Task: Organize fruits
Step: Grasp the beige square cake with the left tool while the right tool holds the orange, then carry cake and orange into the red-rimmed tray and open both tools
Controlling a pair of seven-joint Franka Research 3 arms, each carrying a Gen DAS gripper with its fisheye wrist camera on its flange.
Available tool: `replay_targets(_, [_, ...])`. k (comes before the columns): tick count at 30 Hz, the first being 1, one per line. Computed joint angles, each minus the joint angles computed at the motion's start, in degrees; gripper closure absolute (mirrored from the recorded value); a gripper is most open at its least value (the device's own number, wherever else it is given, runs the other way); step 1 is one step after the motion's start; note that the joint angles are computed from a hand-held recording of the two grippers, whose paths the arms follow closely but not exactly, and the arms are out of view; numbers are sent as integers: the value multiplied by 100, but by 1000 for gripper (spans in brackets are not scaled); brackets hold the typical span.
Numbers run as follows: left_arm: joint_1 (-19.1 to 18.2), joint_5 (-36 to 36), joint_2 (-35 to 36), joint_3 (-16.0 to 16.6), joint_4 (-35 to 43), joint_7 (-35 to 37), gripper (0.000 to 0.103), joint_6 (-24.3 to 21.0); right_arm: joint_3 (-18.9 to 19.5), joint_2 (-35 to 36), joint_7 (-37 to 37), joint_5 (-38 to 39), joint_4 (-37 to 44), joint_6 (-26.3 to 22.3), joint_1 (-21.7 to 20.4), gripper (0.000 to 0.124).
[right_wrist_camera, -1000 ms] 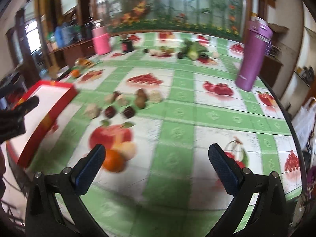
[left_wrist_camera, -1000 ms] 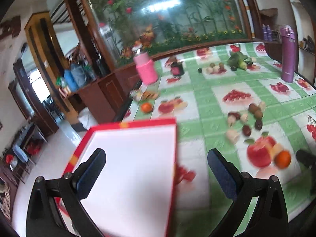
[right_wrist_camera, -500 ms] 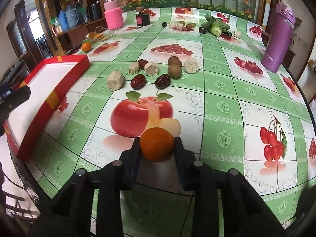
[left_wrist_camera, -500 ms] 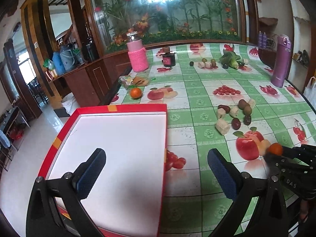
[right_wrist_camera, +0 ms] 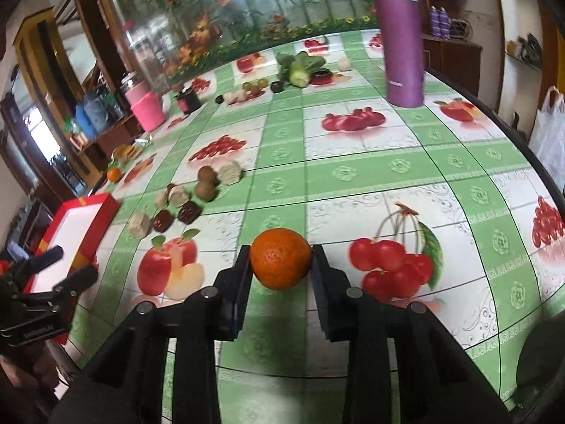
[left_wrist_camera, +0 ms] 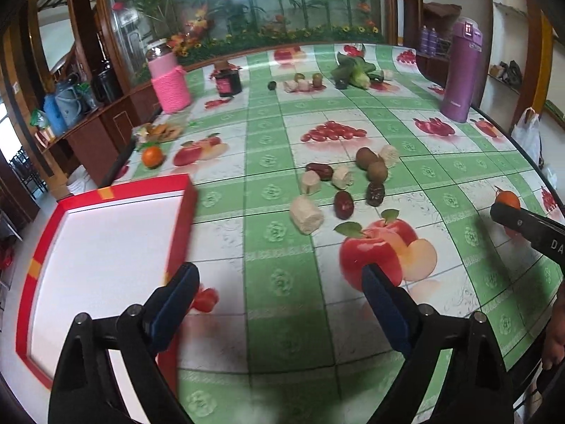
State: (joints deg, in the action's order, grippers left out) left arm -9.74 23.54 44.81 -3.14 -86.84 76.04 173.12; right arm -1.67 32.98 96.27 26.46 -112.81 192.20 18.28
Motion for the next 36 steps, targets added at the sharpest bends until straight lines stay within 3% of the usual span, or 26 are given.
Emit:
replay_targets(2, [105,-101,153,-187,248,128,21,-204,362,13,27,-92,-1,45,-396,90])
replay_targets(5, [231,-326,441,-440,738,361,22,-586,917,33,91,-313,-77,273,-977,90])
replay_targets(10, [235,-650,897,-631,1577,720,24,-1142,1222,119,272,-577,-31,346,-1337,90])
replay_targets(12, [137,-724,1120,-574,1997,780,29,-1457,1403,145,341,-740,-68,470,-1533,90])
replay_targets(14, [146,-869,1359,-666,2389,952,42,-1722,1562,175,442,-920,-85,528,-1715,90])
replay_targets(17, [194,-1140,1646,-824,2836,1239,53,-2035,1627,204,545,-1095,-61,478,-1812,90])
replay_targets(18, [203,-1206,1668,-842,2848,1302,54,-1978,1644,214,564,-1150,-59,487,-1838,90])
replay_targets(20, [283,-1338,1665,-973,2768,1546,73,-1802,1594,214,603,-1176,-51,477,-1796,90])
replay_targets(21, [352,-1428,1650,-1085,2718,1712,74,-1778,1588,223,612,-1204,-30,440,-1794,90])
replay_targets(24, [393,-1565,1489,-1107,2457,1870,76,-1659,1412,225,608,-1141,33,339,-1629,90])
replay_targets(30, [799,-1738,429,-1272,781,2005,76,-752,1335,208,551,-1075,20,362,-1542,90])
replay_targets(33, [1199,-1844,-187,-1459,-157,1982,76,-206,617,165,446,-710,128,96,-797,90])
replay_targets(35, [1250,-1782,-620,-1231,-768,1746,76,252,118,162,196,-369,190,34,-209,90])
replay_targets(36, [1218,-1712,-772,-1054,-969,1587,76,408,94,160,254,-464,189,73,-148,90])
